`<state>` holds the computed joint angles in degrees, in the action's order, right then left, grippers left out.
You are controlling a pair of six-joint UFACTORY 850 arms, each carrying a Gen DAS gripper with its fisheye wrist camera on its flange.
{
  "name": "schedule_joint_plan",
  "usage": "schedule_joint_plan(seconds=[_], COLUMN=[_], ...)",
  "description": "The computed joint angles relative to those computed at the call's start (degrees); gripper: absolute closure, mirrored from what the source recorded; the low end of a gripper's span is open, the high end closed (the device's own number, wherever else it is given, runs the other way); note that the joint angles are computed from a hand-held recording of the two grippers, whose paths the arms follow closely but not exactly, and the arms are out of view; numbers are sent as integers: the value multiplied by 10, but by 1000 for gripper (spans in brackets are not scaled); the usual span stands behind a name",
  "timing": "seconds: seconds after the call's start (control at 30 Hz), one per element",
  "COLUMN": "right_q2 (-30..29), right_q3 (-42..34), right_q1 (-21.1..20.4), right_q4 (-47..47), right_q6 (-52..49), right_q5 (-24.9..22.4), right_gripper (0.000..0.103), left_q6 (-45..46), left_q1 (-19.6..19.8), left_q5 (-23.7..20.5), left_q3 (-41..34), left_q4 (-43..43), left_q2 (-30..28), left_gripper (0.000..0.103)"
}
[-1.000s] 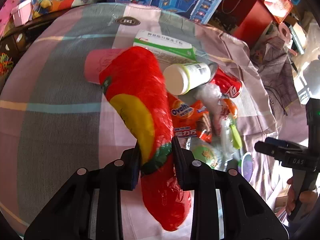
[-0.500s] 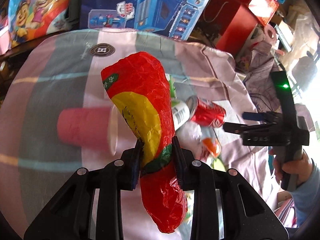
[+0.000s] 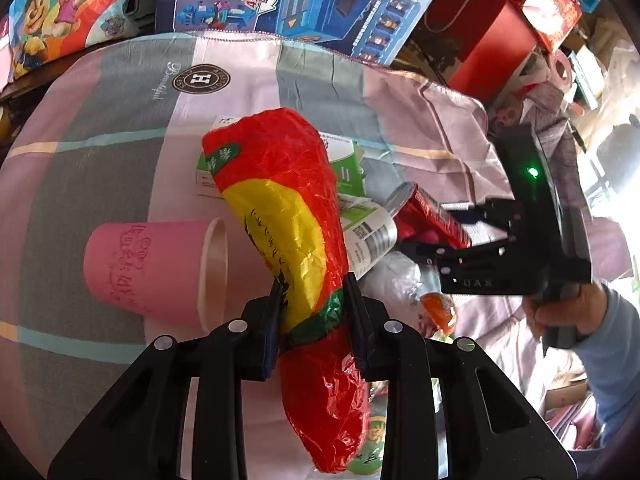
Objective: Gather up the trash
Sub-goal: 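Carry chip bag and cola can over the teal bucket and release both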
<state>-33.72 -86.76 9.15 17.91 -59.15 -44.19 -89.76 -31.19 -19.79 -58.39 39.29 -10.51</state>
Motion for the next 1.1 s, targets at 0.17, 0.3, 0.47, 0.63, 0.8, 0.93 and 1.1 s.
schedule_joint_plan(seconds=[0.17,0.3,0.47,0.63,0.8,0.93,1.1], right_q2=[20,26,53,65,58,52,29], right_q3=[7,0,26,35,21,5,-21], right_q1=[-45,-89,-133,-192,-260,-318,-377], right_q4=[74,136,184,220,245,257,278], right_q6=[10,27,21,16,24,25,26], right_q5=[-29,-74,-98,-127,-153,-156,-165], right_gripper=[42,42,42,42,42,42,42], left_q6=[3,-11,15,94,237,380,486], left_q1=[-12,-30,-54,-76,-96,-111,-130], left_q5=[-12,-33,-35,-29,-22,-37,-93], left_q3=[-25,-46,-82,-145,-236,-338,-478], left_q4=[13,40,27,-35,-156,-280,-366], left_q2=[-9,-14,-29,-75,-141,-213,-307], left_gripper=[74,74,74,74,74,74,74])
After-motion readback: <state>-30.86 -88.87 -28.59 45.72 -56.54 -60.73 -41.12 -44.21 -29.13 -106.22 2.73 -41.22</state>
